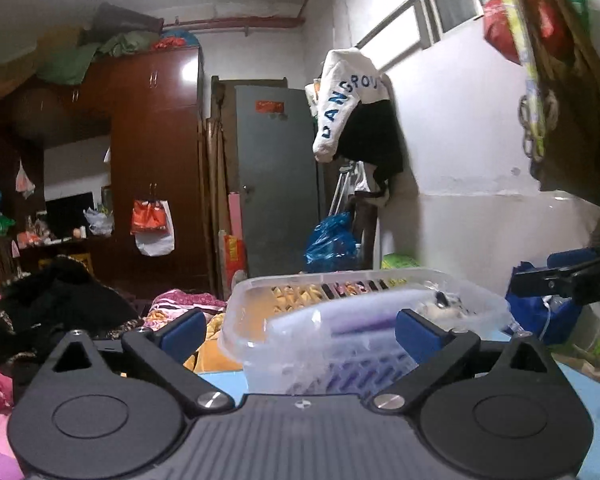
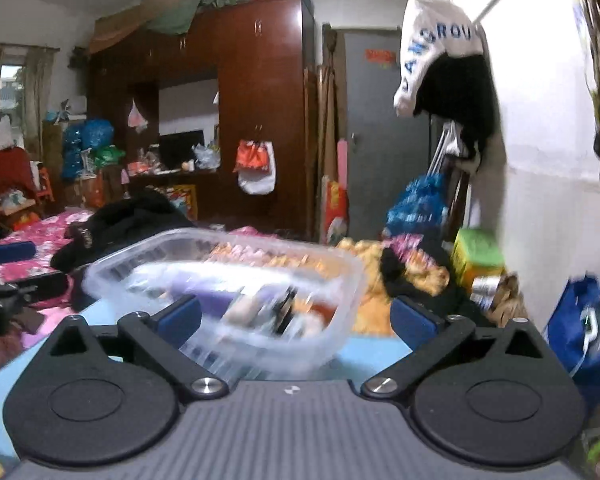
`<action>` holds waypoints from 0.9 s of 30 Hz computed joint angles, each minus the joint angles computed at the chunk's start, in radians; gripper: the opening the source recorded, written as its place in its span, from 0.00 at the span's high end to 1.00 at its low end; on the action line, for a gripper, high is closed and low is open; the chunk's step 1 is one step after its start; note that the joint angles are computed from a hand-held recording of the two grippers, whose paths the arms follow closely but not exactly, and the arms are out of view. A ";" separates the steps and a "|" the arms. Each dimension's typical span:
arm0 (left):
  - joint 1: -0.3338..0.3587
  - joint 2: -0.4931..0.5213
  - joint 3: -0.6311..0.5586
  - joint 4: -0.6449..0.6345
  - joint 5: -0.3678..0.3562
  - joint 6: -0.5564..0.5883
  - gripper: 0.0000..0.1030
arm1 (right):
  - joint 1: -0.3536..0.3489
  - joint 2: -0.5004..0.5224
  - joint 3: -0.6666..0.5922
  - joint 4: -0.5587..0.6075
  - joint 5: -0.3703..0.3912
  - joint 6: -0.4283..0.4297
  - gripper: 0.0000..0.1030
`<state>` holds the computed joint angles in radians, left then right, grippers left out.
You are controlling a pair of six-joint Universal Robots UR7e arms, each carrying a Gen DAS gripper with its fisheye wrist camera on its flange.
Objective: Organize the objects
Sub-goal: 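Open both grippers and pull them back from the basket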
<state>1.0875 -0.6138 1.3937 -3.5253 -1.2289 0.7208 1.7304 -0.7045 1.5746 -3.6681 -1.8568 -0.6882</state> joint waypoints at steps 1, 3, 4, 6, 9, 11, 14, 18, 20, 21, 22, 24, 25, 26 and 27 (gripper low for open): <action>-0.004 -0.013 0.025 -0.001 0.009 -0.003 0.01 | 0.000 -0.008 0.019 -0.007 0.001 0.009 0.00; -0.012 -0.047 0.084 0.008 0.025 -0.032 0.01 | -0.004 -0.019 0.054 -0.033 0.018 -0.001 0.00; -0.014 -0.064 0.119 0.000 0.021 -0.046 0.01 | -0.005 -0.021 0.068 -0.049 0.021 -0.006 0.00; -0.019 -0.090 0.181 -0.024 0.005 -0.050 0.01 | -0.011 -0.026 0.090 -0.066 0.037 -0.007 0.00; -0.027 -0.107 0.231 -0.045 0.012 -0.060 0.01 | -0.010 -0.025 0.096 -0.056 0.036 -0.013 0.00; -0.031 -0.110 0.246 -0.046 0.016 -0.052 0.01 | -0.009 -0.016 0.101 -0.071 0.026 -0.017 0.00; -0.033 -0.109 0.252 -0.040 0.021 -0.055 0.01 | -0.012 -0.013 0.103 -0.063 0.027 -0.009 0.00; -0.033 -0.106 0.252 -0.034 0.029 -0.076 0.01 | -0.016 -0.010 0.107 -0.066 0.023 -0.002 0.00; -0.034 -0.104 0.248 -0.039 0.038 -0.087 0.01 | -0.019 -0.015 0.122 -0.071 0.025 0.010 0.00; -0.034 -0.104 0.251 -0.044 0.040 -0.089 0.01 | -0.020 -0.017 0.132 -0.078 0.030 0.013 0.00; -0.034 -0.103 0.249 -0.048 0.043 -0.092 0.01 | -0.021 -0.018 0.135 -0.080 0.032 0.015 0.00; -0.036 -0.101 0.247 -0.055 0.048 -0.100 0.01 | -0.023 -0.019 0.149 -0.099 0.034 0.015 0.00; -0.036 -0.102 0.247 -0.055 0.047 -0.100 0.01 | -0.022 -0.018 0.161 -0.115 0.035 0.014 0.00; -0.036 -0.102 0.247 -0.057 0.049 -0.101 0.01 | -0.021 -0.018 0.168 -0.124 0.035 0.012 0.00; -0.038 -0.100 0.247 -0.062 0.051 -0.101 0.01 | -0.022 -0.018 0.172 -0.132 0.038 0.012 0.00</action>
<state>1.0498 -0.7143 1.6409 -3.5868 -1.1778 0.6196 1.7086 -0.7224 1.7465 -3.7997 -1.8191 -0.6764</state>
